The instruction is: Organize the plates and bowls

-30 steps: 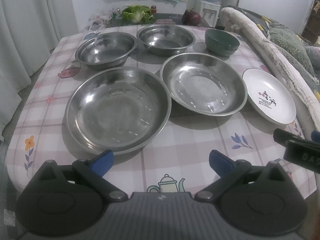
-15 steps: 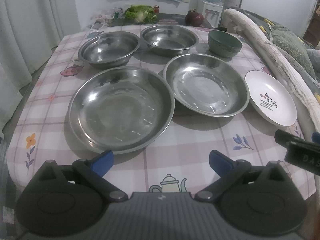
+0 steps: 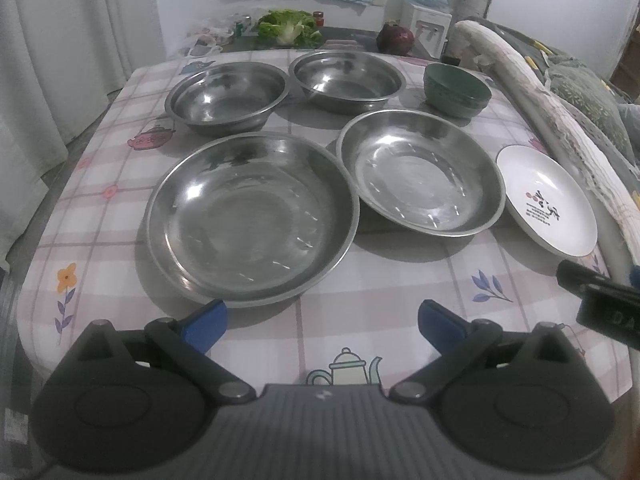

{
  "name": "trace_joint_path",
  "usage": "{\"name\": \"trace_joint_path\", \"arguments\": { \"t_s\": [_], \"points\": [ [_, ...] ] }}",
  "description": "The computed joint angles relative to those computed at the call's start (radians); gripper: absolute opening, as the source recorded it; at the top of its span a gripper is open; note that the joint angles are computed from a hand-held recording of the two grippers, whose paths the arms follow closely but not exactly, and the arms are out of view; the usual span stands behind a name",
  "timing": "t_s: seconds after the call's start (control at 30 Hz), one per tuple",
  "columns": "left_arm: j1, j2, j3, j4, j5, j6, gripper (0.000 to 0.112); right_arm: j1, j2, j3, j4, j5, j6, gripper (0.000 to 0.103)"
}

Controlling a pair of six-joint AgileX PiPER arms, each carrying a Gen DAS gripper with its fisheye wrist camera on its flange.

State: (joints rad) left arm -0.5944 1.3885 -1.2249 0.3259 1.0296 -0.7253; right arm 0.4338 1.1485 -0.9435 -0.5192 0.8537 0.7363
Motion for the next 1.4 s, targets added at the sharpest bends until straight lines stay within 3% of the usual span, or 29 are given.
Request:
{"name": "trace_joint_path", "arguments": {
  "t_s": [0.37, 0.5, 0.77, 0.97, 1.07, 1.1, 1.2, 1.27, 1.4],
  "points": [
    [0.014, -0.038, 0.031, 0.007, -0.009, 0.001, 0.102, 0.075, -0.031, 0.015, -0.095, 0.021, 0.102, 0.102],
    [0.031, -0.076, 0.060, 0.005, -0.031, 0.035, 0.102, 0.098, -0.099, 0.059, -0.111, -0.071, 0.082, 0.102],
    [0.233, -0.157, 0.074, -0.117, -0.131, 0.318, 0.102, -0.038, -0.049, -0.057, 0.369, -0.273, -0.408, 0.102],
    [0.438, -0.065, -0.024, -0.255, -0.190, 0.577, 0.102, -0.079, 0.179, -0.259, 0.728, -0.324, -0.716, 0.102],
    [0.513, 0.031, -0.107, -0.317, -0.195, 0.679, 0.096, -0.084, 0.316, -0.363, 0.838, -0.321, -0.796, 0.100],
    [0.534, 0.063, -0.132, -0.330, -0.208, 0.698, 0.088, -0.088, 0.379, -0.418, 0.869, -0.309, -0.814, 0.099],
    [0.576, 0.168, -0.205, -0.319, -0.257, 0.712, 0.081, -0.097, 0.565, -0.597, 0.920, -0.258, -0.825, 0.087],
    [0.597, 0.254, -0.281, -0.296, -0.253, 0.687, 0.076, -0.109, 0.696, -0.743, 0.943, -0.197, -0.810, 0.076],
    [0.637, 0.443, -0.468, -0.280, -0.232, 0.647, 0.066, -0.122, 0.921, -1.015, 0.973, -0.071, -0.770, 0.068]
  ]
}}
